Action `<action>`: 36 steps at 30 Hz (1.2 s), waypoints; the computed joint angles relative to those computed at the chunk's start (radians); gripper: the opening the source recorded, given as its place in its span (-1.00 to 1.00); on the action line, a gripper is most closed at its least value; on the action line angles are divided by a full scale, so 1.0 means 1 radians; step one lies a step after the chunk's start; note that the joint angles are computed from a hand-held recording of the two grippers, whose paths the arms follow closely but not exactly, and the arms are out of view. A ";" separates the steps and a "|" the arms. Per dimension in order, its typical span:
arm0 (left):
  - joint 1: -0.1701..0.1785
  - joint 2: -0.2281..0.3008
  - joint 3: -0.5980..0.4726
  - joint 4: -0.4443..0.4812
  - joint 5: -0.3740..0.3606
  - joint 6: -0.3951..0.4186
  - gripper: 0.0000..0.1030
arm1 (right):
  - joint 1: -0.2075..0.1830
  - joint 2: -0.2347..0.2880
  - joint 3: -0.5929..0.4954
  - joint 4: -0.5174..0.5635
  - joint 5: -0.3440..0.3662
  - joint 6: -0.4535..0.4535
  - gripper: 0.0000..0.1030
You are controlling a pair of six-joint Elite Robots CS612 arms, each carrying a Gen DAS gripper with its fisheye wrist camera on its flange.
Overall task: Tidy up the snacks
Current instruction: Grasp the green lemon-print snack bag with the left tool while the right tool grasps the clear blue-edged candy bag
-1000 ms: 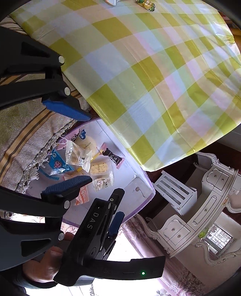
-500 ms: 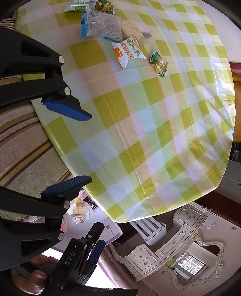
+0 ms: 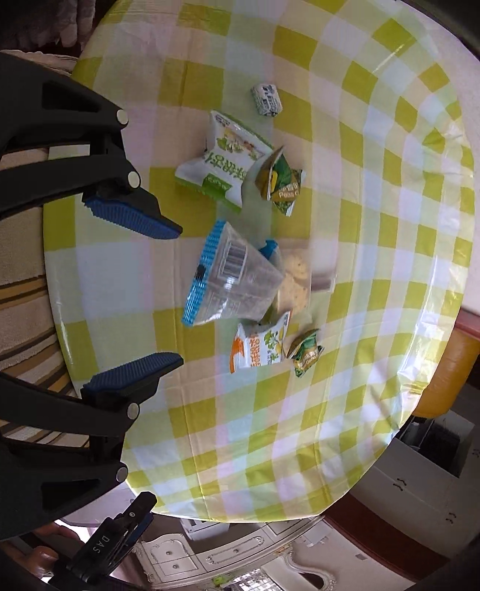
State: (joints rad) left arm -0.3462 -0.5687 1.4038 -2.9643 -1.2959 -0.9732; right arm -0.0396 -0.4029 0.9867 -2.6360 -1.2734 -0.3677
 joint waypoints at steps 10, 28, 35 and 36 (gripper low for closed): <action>0.055 -0.032 0.133 -0.104 -0.019 -0.254 0.37 | 0.051 0.002 -0.005 0.034 0.029 -0.071 0.47; 0.075 0.032 -0.046 0.172 0.021 -0.095 -0.07 | 0.115 0.017 -0.049 0.109 0.112 -0.127 0.48; 0.070 0.023 -0.012 0.132 0.047 -0.090 -0.29 | 0.144 0.040 -0.090 0.138 0.110 -0.101 0.49; 0.070 0.022 -0.004 0.117 0.046 -0.093 -0.29 | 0.149 0.045 -0.097 0.142 0.108 -0.096 0.49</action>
State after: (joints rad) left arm -0.2764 -0.5470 1.3998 -2.8476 -1.2504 -1.0665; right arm 0.1095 -0.3582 0.8893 -2.4942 -1.1656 -0.4637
